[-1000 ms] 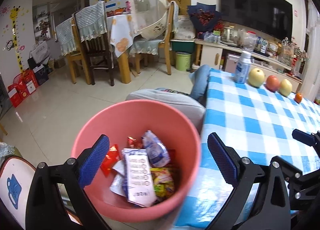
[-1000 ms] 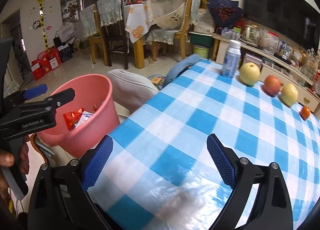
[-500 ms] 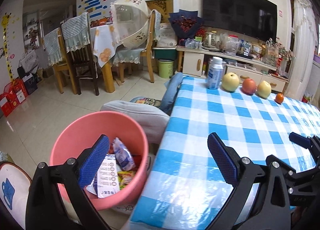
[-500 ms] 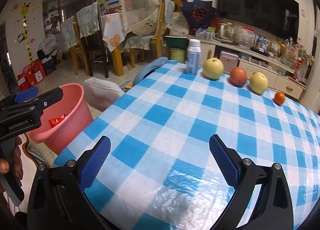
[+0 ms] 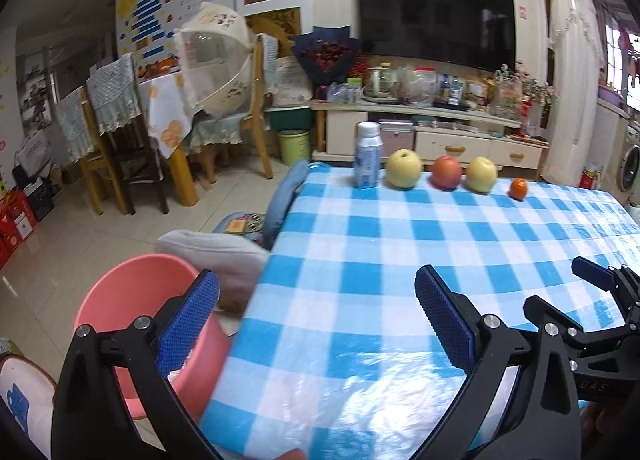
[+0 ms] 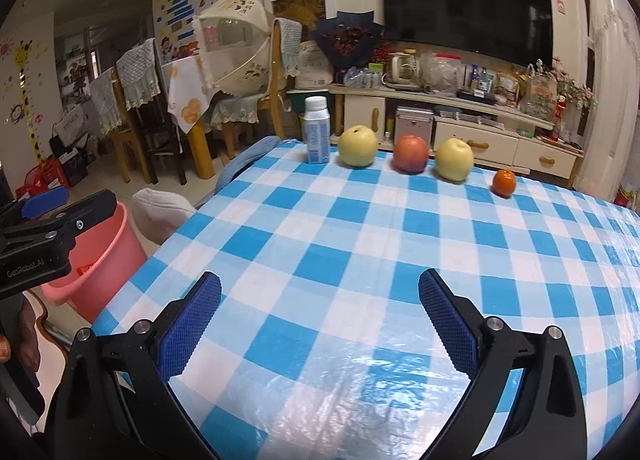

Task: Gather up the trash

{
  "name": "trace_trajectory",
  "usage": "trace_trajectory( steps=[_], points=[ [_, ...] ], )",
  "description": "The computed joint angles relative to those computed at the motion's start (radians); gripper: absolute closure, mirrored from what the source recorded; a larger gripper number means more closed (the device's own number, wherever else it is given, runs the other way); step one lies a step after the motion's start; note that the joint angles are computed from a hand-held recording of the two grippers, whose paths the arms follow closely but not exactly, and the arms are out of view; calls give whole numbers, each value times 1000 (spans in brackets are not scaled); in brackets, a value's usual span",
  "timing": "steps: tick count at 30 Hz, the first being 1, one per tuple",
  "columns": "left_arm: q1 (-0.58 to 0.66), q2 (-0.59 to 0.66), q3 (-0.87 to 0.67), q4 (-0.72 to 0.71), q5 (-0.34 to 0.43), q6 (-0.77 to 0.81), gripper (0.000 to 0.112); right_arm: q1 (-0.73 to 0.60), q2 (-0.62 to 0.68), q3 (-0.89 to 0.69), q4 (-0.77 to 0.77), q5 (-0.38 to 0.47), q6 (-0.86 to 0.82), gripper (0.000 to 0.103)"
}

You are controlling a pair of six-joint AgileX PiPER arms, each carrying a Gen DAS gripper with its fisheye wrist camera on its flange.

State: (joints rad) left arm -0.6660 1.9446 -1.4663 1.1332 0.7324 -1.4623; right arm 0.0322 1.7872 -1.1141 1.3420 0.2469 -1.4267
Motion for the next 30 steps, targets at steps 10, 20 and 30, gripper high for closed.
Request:
trace_trajectory(
  steps=[10,20,30],
  points=[
    [-78,121,-212,-49,66,108,13,-144,-27,3,43,107,-55,5],
    [-133,317,-549,-175,132,296,13,-297,-33,-10,148,146,-181,5],
    [-173,605,-1084,-332,267,522,13,-416,19,-54,215,156,-276,5]
  ],
)
